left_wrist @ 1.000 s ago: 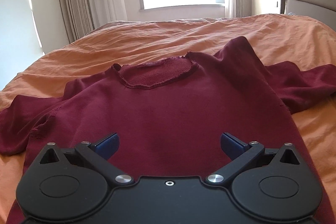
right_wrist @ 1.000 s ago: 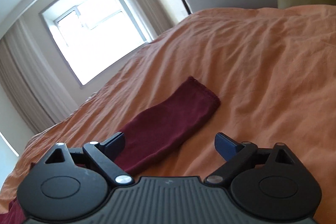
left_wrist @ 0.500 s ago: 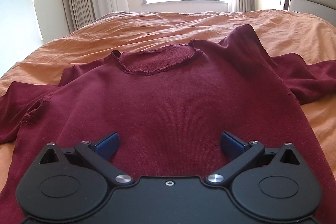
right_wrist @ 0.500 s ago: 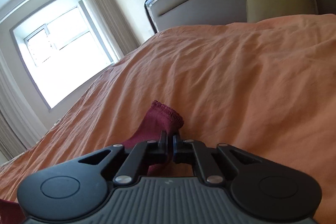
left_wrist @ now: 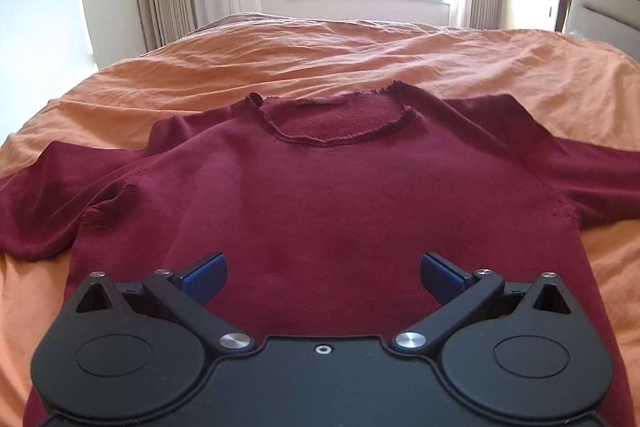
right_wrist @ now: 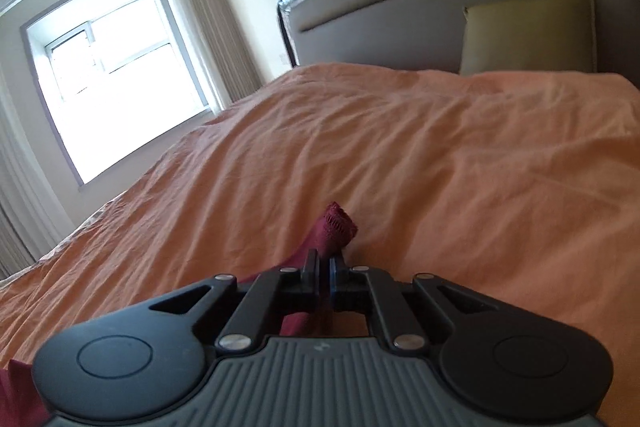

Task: Fold small clothes
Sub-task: 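Carry the sleeve across the sweater body and open the right gripper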

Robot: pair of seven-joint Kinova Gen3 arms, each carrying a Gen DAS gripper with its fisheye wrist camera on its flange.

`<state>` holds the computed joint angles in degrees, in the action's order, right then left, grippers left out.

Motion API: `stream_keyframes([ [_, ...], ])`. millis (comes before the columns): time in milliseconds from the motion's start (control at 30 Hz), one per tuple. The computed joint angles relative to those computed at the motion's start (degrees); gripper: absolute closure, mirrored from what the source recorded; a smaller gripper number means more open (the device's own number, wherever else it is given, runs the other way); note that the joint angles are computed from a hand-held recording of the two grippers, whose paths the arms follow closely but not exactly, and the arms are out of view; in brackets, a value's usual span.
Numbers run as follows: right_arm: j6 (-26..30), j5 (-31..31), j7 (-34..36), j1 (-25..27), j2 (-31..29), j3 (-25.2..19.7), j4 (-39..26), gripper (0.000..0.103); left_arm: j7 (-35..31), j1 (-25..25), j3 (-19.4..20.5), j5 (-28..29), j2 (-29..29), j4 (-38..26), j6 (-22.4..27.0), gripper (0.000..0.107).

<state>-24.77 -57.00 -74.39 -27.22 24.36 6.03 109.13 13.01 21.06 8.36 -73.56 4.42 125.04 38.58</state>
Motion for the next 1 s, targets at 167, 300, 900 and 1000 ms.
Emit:
stream_keyframes([
  [167,-0.9,2.2,4.4,-2.5,-3.7,-1.5,-1.1,0.098,-5.0,-0.5,0.7,4.3,-2.8,-1.0,3.2,0.005],
  [300,-2.5,2.1,10.4,-5.9,-4.9,-3.3,-3.9,0.098,-7.1,-1.5,1.6,6.2,-6.0,-0.5,4.9,0.005],
  [900,19.7,5.4,23.3,-31.7,8.3,5.1,-33.3,0.098,-14.3,-15.7,4.1,9.6,-25.7,9.2,7.8,0.005],
  [1000,21.4,8.4,21.4,-32.9,12.4,3.1,-37.6,0.098,-16.5,-18.1,3.3,10.7,-27.8,10.4,7.2,0.005],
])
